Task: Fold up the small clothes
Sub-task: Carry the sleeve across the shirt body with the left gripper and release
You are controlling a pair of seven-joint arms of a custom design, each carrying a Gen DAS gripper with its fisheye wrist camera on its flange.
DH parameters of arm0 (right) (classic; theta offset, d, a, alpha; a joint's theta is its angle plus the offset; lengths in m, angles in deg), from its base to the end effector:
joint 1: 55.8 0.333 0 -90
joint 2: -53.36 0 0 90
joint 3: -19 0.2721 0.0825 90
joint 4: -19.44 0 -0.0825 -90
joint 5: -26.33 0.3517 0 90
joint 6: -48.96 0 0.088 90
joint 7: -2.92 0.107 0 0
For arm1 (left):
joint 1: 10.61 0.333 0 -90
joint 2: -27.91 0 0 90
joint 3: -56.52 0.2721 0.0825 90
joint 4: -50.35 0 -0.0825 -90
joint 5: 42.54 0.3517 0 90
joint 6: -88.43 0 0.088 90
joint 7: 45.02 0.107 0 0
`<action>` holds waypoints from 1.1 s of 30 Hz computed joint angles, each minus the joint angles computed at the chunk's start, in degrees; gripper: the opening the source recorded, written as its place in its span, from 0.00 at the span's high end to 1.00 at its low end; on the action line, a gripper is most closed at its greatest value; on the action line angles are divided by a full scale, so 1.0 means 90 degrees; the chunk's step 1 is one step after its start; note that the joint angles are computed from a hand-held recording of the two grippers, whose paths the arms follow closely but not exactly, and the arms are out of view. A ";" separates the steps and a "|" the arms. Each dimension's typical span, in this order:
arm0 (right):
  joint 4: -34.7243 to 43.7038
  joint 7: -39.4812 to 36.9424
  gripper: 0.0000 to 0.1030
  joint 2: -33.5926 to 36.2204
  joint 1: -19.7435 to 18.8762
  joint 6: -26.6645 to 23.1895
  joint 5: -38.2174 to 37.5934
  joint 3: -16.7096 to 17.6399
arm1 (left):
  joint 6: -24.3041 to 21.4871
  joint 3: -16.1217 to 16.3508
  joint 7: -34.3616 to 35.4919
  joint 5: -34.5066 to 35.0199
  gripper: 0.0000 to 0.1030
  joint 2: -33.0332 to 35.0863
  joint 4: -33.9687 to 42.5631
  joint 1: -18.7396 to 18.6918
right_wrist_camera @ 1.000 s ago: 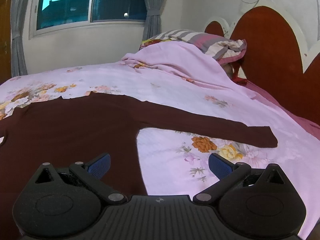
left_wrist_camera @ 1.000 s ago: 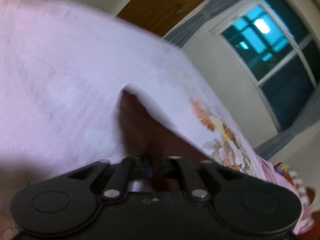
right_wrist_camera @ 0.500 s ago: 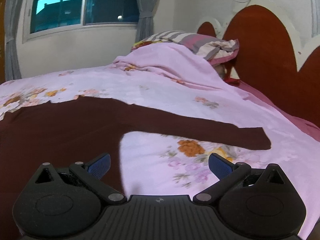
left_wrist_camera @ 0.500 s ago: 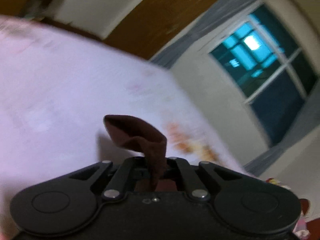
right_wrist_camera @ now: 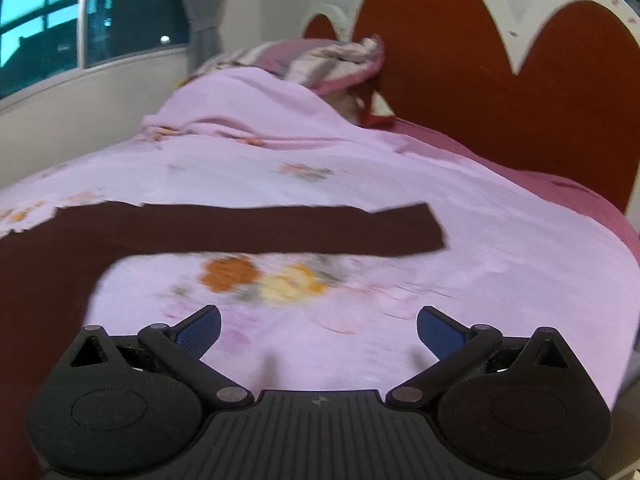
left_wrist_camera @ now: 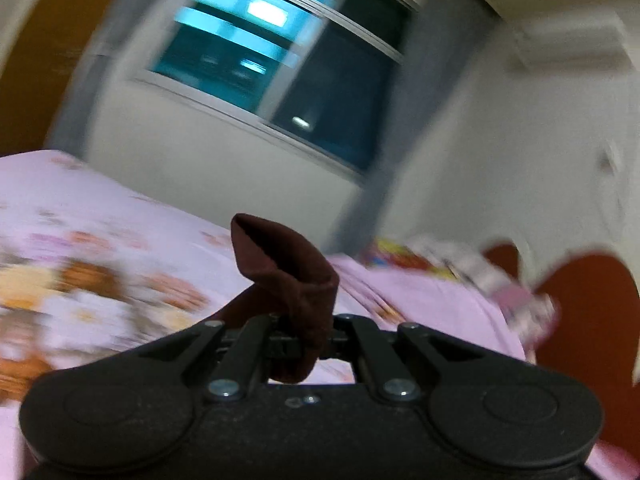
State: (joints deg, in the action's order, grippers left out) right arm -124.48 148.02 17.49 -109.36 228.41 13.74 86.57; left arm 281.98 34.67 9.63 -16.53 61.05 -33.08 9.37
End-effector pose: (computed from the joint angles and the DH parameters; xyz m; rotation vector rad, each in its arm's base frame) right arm 0.4505 0.1620 0.4313 -1.3730 1.8606 -0.9955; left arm 0.6830 0.0048 0.5131 -1.6216 1.2189 -1.4528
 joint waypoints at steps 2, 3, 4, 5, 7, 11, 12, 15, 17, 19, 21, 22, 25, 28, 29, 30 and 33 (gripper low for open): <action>-0.0231 -0.0022 0.00 0.0107 0.0178 0.0089 0.0054 -0.0279 | -0.0442 -0.0215 0.0407 0.0174 0.99 0.0498 0.0538 -0.0337; -0.0366 -0.0031 0.00 0.0152 0.0276 0.0146 0.0086 -0.0448 | -0.0668 -0.0176 0.0637 0.0192 0.99 0.0700 0.0754 -0.0612; -0.0470 -0.0031 0.00 0.0135 0.0337 0.0175 0.0108 -0.0551 | -0.0810 -0.0230 0.0825 0.0211 0.99 0.0787 0.0750 -0.0723; -0.0550 -0.0027 0.00 0.0097 0.0359 0.0195 0.0121 -0.0605 | -0.1140 -0.0434 0.1176 0.0249 0.99 0.1047 0.0948 -0.0772; -0.0710 -0.0082 0.00 0.0062 0.0420 0.0222 0.0132 -0.0752 | -0.1496 -0.0496 0.1507 0.0200 0.99 0.1279 0.1077 -0.0955; -0.0918 -0.0211 0.00 0.0041 0.0449 0.0308 0.0152 -0.0895 | -0.1754 0.0015 0.1731 0.0104 0.99 0.1483 0.1191 -0.1530; -0.0888 -0.0227 0.00 0.0107 0.0320 0.0364 0.0154 -0.0810 | -0.1728 0.0302 0.1622 0.0090 0.99 0.1390 0.1083 -0.1726; -0.0994 -0.0303 0.00 0.0128 0.0336 0.0423 0.0264 -0.0837 | -0.1795 0.0873 0.1565 0.0036 0.99 0.1272 0.0959 -0.2219; -0.1027 -0.0312 0.00 0.0157 0.0329 0.0428 0.0350 -0.0813 | -0.2218 0.0817 0.1980 -0.0074 0.96 0.1496 0.1424 -0.2332; -0.1063 -0.0330 0.00 0.0187 0.0402 0.0398 0.0420 -0.0845 | -0.2656 0.0435 0.2660 -0.0274 0.67 0.1634 0.1677 -0.2200; -0.1048 -0.0327 0.00 0.0233 0.0399 0.0392 0.0448 -0.0816 | -0.2833 0.0097 0.3277 -0.0492 0.29 0.1778 0.1881 -0.2114; -0.1074 -0.0342 0.00 0.0228 0.0516 0.0360 0.0467 -0.0892 | -0.2789 -0.0020 0.3504 -0.0584 0.12 0.1820 0.1886 -0.2084; -0.1055 -0.0336 0.00 0.0194 0.0653 0.0331 0.0468 -0.0950 | -0.2274 -0.0379 0.4528 -0.1703 0.18 0.1469 0.1131 -0.1845; -0.0971 -0.0360 0.00 0.0195 0.0696 0.0369 0.0424 -0.0926 | -0.0951 -0.0453 0.4584 -0.2594 0.18 0.0465 -0.0537 -0.1440; -0.0892 -0.0355 0.00 0.0226 0.0588 0.0413 0.0405 -0.0807 | -0.0672 -0.0195 0.5129 -0.3620 0.18 -0.0001 -0.1093 -0.1607; -0.0780 -0.0369 0.00 0.0293 0.0499 0.0447 0.0396 -0.0703 | -0.0314 0.0089 0.5812 -0.4736 0.16 -0.0473 -0.1648 -0.1800; -0.0263 -0.0423 0.00 0.0730 -0.0015 0.0755 0.0411 -0.0154 | 0.0407 0.1285 0.7101 -0.6812 0.16 -0.1665 -0.3096 -0.2625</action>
State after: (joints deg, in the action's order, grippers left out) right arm -126.84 144.21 24.06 -109.49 235.20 17.44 85.18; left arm 285.64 46.24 73.54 -77.84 46.06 -60.94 -14.26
